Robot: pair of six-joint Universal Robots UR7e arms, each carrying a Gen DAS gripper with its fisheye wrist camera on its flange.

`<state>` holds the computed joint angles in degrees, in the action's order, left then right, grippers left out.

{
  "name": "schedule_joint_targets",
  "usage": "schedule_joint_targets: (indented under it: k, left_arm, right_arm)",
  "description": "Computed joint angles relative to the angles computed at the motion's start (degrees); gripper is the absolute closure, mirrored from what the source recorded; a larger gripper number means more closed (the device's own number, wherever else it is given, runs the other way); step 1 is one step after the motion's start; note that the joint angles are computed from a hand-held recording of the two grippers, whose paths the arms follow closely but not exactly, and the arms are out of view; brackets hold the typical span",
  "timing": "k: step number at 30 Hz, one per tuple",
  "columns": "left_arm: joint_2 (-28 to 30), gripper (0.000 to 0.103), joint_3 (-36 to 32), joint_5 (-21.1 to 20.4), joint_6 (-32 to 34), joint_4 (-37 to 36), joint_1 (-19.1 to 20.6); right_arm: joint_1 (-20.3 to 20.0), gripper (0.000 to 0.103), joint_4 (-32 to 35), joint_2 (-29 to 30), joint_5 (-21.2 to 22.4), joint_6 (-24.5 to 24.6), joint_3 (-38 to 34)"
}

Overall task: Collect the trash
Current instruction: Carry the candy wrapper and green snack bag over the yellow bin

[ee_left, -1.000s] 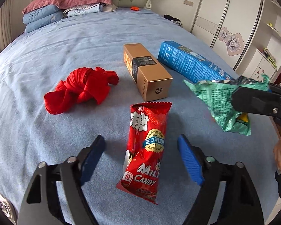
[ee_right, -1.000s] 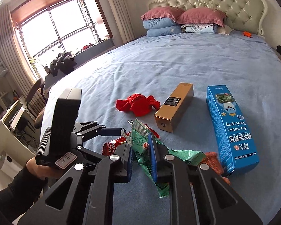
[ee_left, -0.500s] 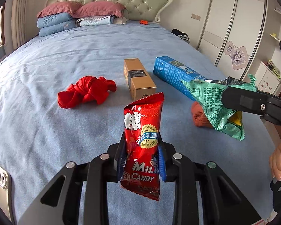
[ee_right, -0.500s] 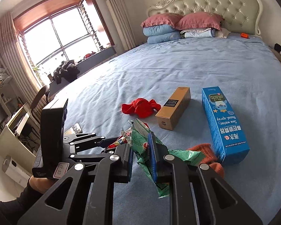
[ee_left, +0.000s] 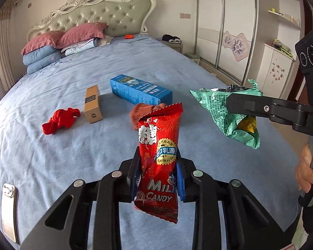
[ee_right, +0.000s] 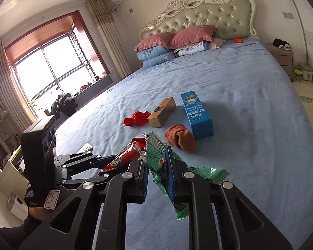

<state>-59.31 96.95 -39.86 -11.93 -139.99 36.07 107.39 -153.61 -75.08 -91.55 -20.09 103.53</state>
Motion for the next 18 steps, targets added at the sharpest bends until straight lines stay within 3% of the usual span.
schedule_joint_targets:
  k: [9,18]
  left_arm:
    - [9.13,0.074,-6.17,-8.54,2.62,0.58,-3.1]
    - [23.85,0.074,-20.36,-20.51,6.5,5.63,-4.49]
  right_arm:
    - [-6.93,0.087,-4.31,-15.31,-4.46,-0.68,9.49]
    - [-20.04,0.087,-5.5,-29.26,-3.34,0.04,15.49]
